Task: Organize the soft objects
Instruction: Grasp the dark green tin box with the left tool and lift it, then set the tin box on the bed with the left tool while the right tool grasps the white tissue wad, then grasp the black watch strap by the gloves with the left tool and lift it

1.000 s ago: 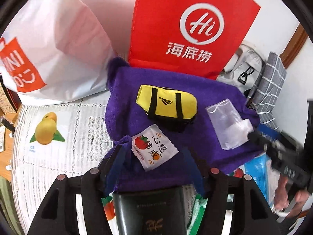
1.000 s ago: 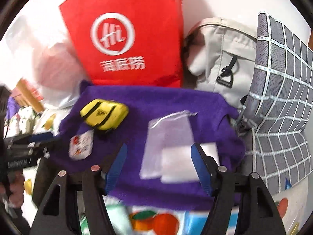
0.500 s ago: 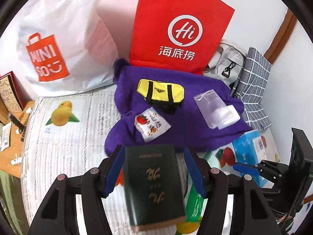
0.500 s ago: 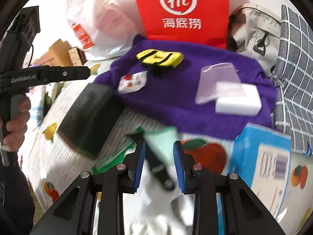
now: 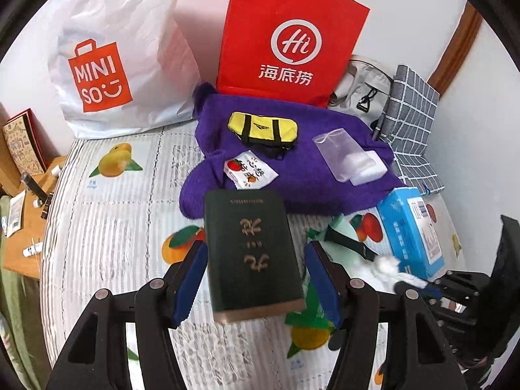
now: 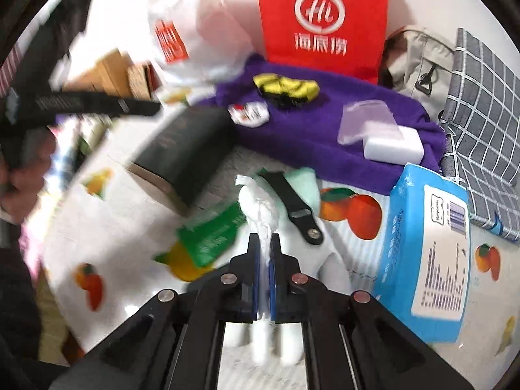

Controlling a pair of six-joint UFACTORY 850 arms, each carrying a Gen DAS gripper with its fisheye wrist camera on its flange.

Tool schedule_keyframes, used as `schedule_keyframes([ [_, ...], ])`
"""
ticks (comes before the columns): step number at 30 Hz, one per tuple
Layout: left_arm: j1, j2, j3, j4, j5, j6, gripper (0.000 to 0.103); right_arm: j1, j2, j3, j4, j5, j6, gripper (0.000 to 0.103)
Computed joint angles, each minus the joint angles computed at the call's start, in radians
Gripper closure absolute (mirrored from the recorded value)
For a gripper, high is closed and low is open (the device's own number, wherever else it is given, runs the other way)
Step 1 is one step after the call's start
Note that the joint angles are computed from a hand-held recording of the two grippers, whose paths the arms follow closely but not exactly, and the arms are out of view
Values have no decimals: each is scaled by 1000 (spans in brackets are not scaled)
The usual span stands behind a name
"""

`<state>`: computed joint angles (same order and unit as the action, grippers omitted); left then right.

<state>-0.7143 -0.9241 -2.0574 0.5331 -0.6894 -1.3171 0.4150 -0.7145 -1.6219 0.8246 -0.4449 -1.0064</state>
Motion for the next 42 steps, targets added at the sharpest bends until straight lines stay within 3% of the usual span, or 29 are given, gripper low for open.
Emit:
schedule_keyframes([
  [12, -69, 13, 50, 21, 48, -83, 42, -60, 171, 265, 136, 69, -121, 98],
  [16, -102, -31, -14, 40, -14, -57, 42, -90, 203, 329, 139, 106, -118, 97],
  [26, -132, -167, -165, -69, -41, 96, 44, -130, 180, 388, 106, 176, -81, 97],
  [32, -133, -253, -270, -106, -60, 164, 45, -144, 158, 394, 151, 169, -128, 96],
  [37, -136, -333, -389, -80, -104, 194, 54, -158, 152, 398, 236, 148, -205, 96],
  [38, -136, -353, -424, -80, -118, 210, 58, -159, 151, 396, 240, 148, -207, 96],
  [40, -135, -403, -513, -85, -157, 239, 76, -158, 151, 397, 254, 152, -216, 96],
  [42, -131, -414, -536, -110, -152, 265, 80, -157, 149, 395, 261, 156, -221, 96],
])
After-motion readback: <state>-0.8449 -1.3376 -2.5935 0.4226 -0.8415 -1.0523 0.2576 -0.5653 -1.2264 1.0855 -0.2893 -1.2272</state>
